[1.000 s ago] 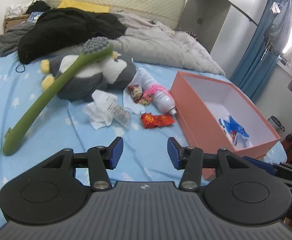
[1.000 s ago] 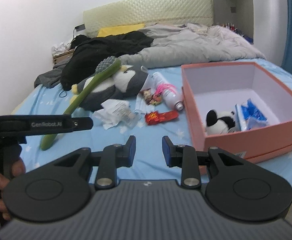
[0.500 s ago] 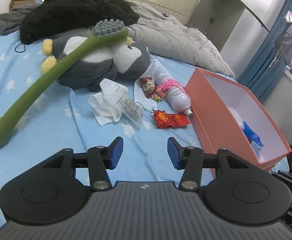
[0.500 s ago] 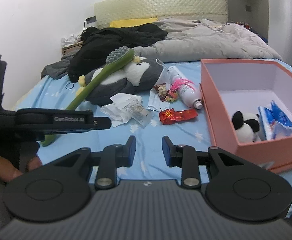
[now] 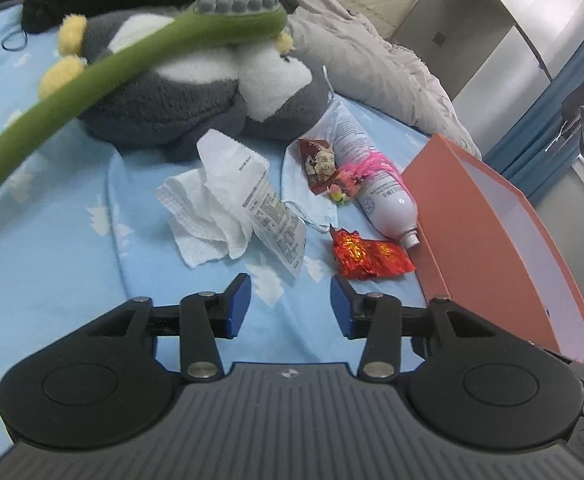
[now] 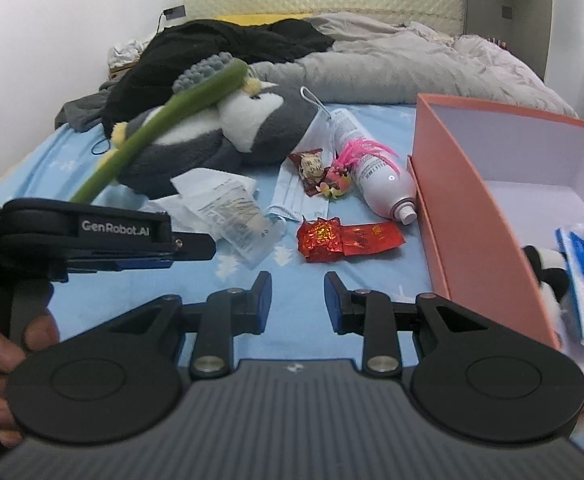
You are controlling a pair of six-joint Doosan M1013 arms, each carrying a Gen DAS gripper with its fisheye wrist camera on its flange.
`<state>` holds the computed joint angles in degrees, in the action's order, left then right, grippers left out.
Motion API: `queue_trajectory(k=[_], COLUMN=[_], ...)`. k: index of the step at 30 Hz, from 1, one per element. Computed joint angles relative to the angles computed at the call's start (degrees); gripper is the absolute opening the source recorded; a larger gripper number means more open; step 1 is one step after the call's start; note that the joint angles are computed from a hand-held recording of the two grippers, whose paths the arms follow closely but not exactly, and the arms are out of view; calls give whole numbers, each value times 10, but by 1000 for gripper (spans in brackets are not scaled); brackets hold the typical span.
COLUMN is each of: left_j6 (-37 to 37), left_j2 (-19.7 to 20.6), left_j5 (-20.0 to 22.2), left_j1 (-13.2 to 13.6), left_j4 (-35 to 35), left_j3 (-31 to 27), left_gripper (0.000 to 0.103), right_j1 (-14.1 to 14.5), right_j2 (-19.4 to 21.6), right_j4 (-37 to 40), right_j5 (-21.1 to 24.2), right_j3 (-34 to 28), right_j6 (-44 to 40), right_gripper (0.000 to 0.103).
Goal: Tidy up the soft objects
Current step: 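Grasp the red candy wrapper with the right gripper while the left grasps the white receipt paper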
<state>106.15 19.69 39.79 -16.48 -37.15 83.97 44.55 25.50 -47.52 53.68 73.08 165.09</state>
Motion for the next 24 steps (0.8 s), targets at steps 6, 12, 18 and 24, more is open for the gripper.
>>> queue_trajectory(k=[6,12,18,24], left_j6=[-15,-16,-3,-7], left_j2=[31,47,59,66], left_j5=[10,0,9,-2], left_j1=[0,1,3,0], left_j4=[-10,-35,-64,-69], left_j3=[-24,-31,-41,-44], left_gripper=[48,48,37,20], right_j1=[-18,-36,-50,-60], right_j2=[18,30,43,48], right_j4=[-2,-8,-3,17], right_j5=[-1,-12,-21,-49], right_j3=[-11,-16,-25,-22], right_j6=[-19,-23,-29,-29], right_gripper=[32,32,32,32])
